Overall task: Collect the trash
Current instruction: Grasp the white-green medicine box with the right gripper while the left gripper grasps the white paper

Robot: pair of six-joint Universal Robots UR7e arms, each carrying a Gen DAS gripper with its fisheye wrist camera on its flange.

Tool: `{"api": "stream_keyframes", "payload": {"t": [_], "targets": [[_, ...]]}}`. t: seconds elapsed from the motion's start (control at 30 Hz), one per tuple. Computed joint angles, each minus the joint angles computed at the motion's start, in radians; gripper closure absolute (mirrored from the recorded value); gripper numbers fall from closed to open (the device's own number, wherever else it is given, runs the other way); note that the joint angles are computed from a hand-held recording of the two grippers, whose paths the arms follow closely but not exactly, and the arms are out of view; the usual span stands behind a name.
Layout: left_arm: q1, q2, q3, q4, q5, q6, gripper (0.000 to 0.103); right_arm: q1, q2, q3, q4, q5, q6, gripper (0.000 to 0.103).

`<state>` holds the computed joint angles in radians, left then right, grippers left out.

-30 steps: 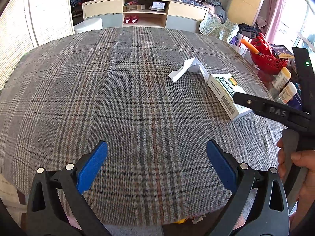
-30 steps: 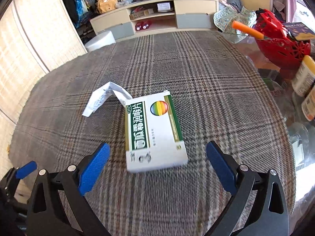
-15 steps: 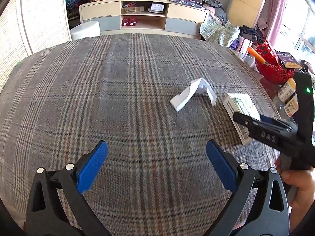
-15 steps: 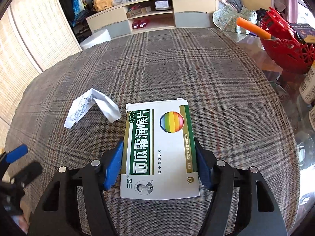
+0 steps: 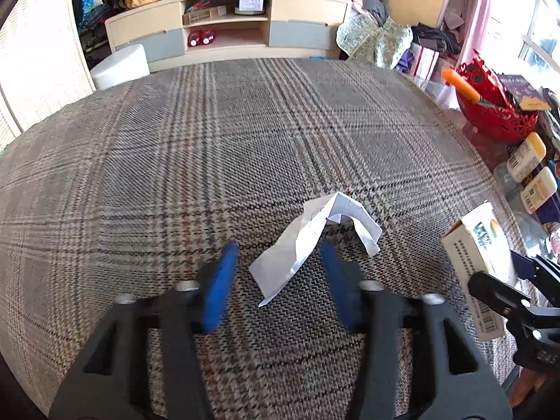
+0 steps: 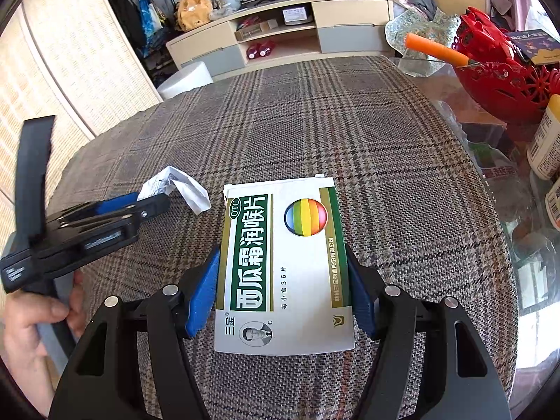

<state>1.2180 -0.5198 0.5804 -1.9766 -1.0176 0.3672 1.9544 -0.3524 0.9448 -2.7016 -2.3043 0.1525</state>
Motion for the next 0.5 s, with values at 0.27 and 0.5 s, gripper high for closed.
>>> {"api": "stream_keyframes", "payload": {"t": [0.27,0.5], "targets": [[-0.008,-0.124,0.210,-0.111,-0.008,0.011,0.092,0.033,-0.015,0.052,0.000,-0.067,-0.009,0.037],[-0.035,-0.336,0.494,-0.200,-0.035,-0.018,0.092,0.078,-0.087,0.198,-0.056,-0.075,0.031,0.037]]}}
